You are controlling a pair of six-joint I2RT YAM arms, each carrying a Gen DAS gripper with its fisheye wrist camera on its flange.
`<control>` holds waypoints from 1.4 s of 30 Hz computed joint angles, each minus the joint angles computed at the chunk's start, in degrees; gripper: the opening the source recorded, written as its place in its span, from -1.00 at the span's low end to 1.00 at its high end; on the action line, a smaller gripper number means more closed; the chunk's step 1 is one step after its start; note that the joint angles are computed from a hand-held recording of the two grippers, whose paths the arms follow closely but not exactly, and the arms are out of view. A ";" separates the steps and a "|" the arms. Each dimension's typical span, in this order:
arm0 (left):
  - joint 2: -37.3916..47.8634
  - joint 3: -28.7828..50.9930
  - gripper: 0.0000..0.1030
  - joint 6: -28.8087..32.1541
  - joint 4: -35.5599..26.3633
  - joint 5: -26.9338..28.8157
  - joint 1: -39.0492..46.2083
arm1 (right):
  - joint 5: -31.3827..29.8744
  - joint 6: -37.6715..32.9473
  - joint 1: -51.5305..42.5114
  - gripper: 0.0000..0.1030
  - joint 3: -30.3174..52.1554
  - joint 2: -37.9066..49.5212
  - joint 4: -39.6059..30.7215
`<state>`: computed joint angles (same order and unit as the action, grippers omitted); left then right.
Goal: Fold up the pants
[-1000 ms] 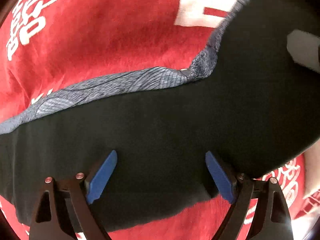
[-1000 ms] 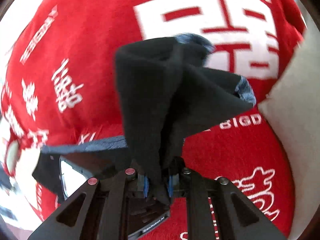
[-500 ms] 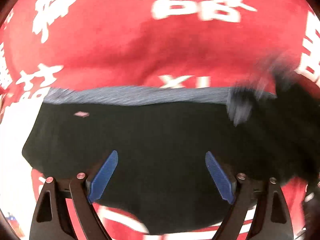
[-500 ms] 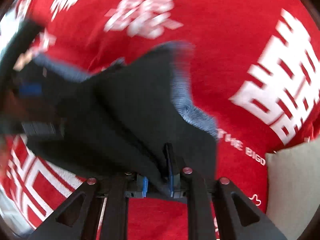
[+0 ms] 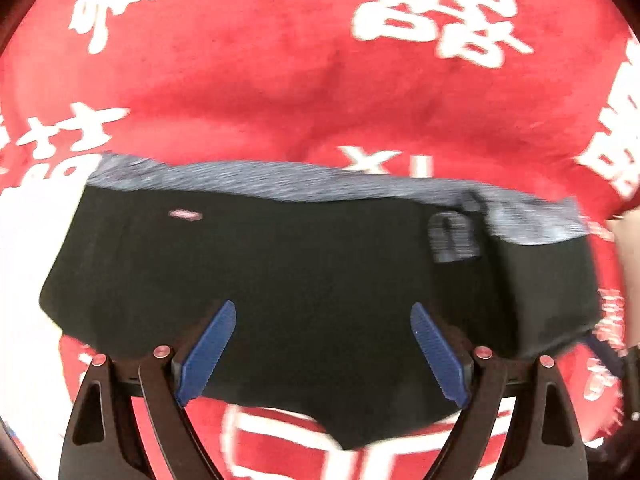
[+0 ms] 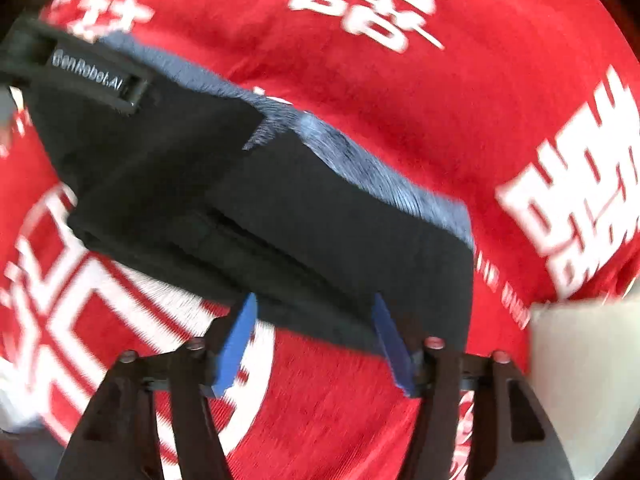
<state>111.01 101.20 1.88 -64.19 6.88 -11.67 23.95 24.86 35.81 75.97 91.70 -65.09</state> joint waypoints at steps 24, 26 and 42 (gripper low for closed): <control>3.22 1.10 -0.83 4.63 -9.59 14.11 -9.79 | -17.74 13.88 -15.11 -0.11 -14.80 -22.59 -4.41; 0.82 -2.96 -0.83 3.77 -5.93 15.41 -9.07 | -18.48 13.82 -15.27 -0.11 -15.57 -22.65 -4.26; 13.62 15.66 0.59 -0.57 -4.94 14.83 -4.97 | -21.76 9.73 -20.70 -0.09 -11.96 -19.04 2.07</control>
<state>124.62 116.86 1.31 -69.12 21.71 -16.64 2.19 34.59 15.11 64.00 72.67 -63.02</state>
